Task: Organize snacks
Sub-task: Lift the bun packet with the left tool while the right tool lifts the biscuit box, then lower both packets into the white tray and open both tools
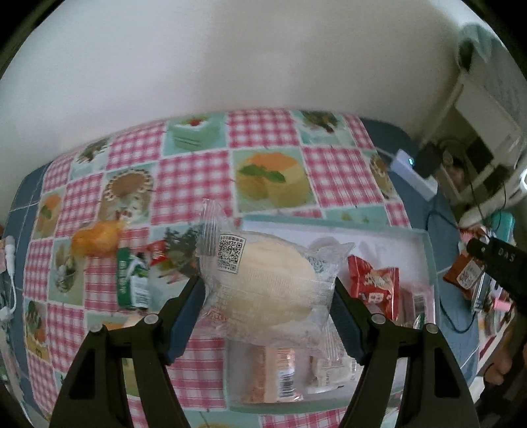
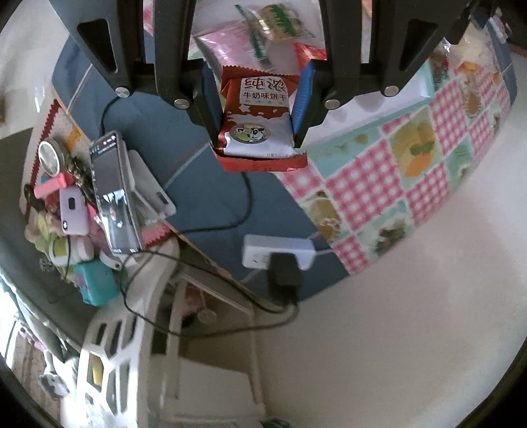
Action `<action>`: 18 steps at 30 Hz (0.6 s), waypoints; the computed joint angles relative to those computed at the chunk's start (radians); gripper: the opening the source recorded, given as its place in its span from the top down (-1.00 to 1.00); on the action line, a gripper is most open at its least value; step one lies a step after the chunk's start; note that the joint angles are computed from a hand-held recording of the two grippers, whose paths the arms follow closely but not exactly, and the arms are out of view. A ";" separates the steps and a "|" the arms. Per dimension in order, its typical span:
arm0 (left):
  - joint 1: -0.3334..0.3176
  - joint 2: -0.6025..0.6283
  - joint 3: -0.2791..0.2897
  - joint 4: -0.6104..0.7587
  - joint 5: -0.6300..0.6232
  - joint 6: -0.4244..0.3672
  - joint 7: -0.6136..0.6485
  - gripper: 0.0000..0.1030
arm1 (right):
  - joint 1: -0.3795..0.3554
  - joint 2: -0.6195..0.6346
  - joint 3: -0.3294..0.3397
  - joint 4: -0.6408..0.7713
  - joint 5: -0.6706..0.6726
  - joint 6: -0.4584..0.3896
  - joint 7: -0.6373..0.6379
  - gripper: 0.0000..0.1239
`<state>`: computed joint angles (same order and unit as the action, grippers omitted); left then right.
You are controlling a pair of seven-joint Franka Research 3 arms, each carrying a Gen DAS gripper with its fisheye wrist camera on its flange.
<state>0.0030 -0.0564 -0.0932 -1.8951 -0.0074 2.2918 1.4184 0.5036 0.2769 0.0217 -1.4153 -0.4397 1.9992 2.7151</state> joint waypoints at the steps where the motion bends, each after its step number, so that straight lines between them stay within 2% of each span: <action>1: -0.003 0.006 -0.003 0.001 -0.002 -0.004 0.002 -0.47 | -0.004 0.006 0.000 0.001 0.010 -0.009 -0.009 0.32; 7: -0.011 0.046 -0.014 0.010 -0.019 -0.036 0.010 -0.47 | -0.029 0.051 0.007 -0.006 0.123 0.009 -0.072 0.32; 18: -0.023 0.067 -0.027 0.020 -0.023 -0.046 0.026 -0.48 | -0.007 0.090 -0.003 0.027 0.165 0.045 -0.138 0.32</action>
<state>-0.0202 0.0103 -0.1199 -1.8755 -0.0303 2.2458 1.4444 0.4961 0.3673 0.0184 -1.3878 -0.2749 2.0442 2.5772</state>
